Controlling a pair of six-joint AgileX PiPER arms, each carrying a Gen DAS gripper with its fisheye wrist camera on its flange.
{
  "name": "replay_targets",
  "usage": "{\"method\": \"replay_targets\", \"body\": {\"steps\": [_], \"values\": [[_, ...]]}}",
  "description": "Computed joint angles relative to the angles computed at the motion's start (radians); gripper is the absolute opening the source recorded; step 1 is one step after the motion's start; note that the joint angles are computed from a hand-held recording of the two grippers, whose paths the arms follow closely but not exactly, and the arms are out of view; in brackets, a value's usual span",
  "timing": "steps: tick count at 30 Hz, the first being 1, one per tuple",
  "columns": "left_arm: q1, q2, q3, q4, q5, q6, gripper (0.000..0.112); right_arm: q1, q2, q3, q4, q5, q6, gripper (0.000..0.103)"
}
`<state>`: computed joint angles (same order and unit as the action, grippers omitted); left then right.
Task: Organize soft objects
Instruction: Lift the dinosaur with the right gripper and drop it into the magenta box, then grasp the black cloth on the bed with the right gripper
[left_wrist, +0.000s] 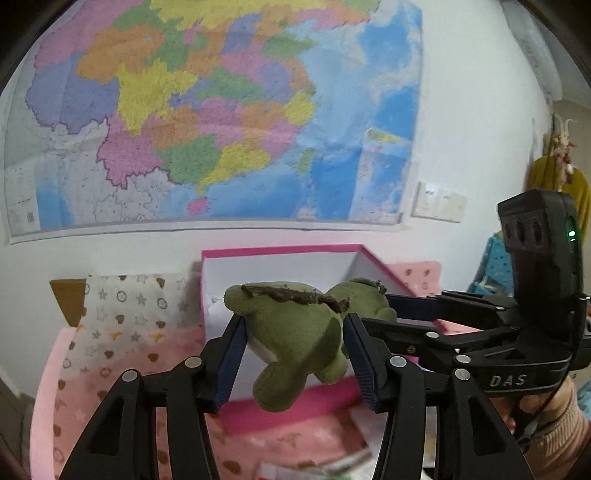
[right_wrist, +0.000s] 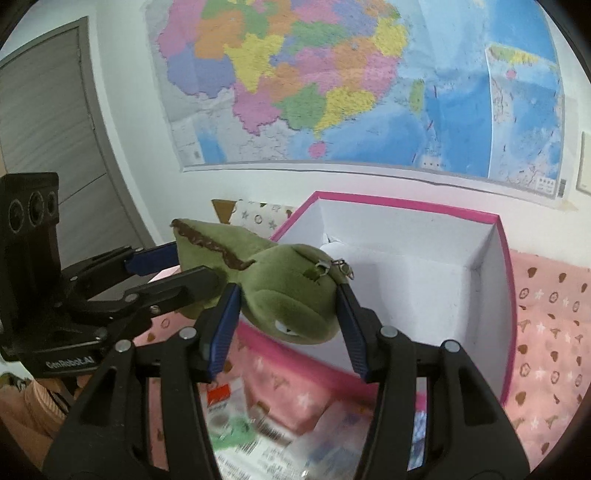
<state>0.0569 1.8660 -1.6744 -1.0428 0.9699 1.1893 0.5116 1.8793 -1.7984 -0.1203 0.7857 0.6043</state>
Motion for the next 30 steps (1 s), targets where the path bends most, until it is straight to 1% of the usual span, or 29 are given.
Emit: {"method": "replay_targets", "body": {"steps": [6,10,13,16,18,20,23,24,26,30], "values": [[-0.04,0.134,-0.142,0.115,0.011,-0.125,0.053,-0.054,0.069,0.0,0.105,-0.008,-0.062,0.055],[-0.062,0.158,-0.142,0.172,-0.026,-0.149,0.053,-0.083,0.113,-0.006,0.19,-0.001,-0.11,0.055],[-0.074,0.151,-0.118,0.205,-0.072,-0.163,0.053,-0.091,0.129,-0.002,0.234,-0.008,-0.138,0.055],[-0.07,0.114,-0.061,0.19,-0.125,-0.134,0.055,-0.087,0.119,0.015,0.235,-0.018,-0.132,0.055],[-0.062,0.085,-0.024,0.168,-0.15,-0.112,0.055,-0.083,0.094,0.036,0.23,-0.031,-0.129,0.055],[-0.047,0.044,0.03,0.124,-0.17,-0.068,0.056,-0.074,0.043,0.086,0.218,-0.055,-0.118,0.055],[-0.019,-0.014,0.103,0.051,-0.15,0.013,0.062,-0.059,-0.057,0.181,0.203,-0.101,-0.102,0.056],[-0.001,-0.038,0.139,0.012,-0.118,0.06,0.064,-0.052,-0.098,0.218,0.188,-0.112,-0.087,0.056],[0.018,-0.072,0.188,-0.02,-0.071,0.114,0.065,-0.032,-0.195,0.31,0.152,-0.138,-0.052,0.056],[0.043,-0.116,0.27,-0.04,0.051,0.182,0.067,0.015,-0.352,0.474,0.05,-0.156,0.082,0.06]]}}
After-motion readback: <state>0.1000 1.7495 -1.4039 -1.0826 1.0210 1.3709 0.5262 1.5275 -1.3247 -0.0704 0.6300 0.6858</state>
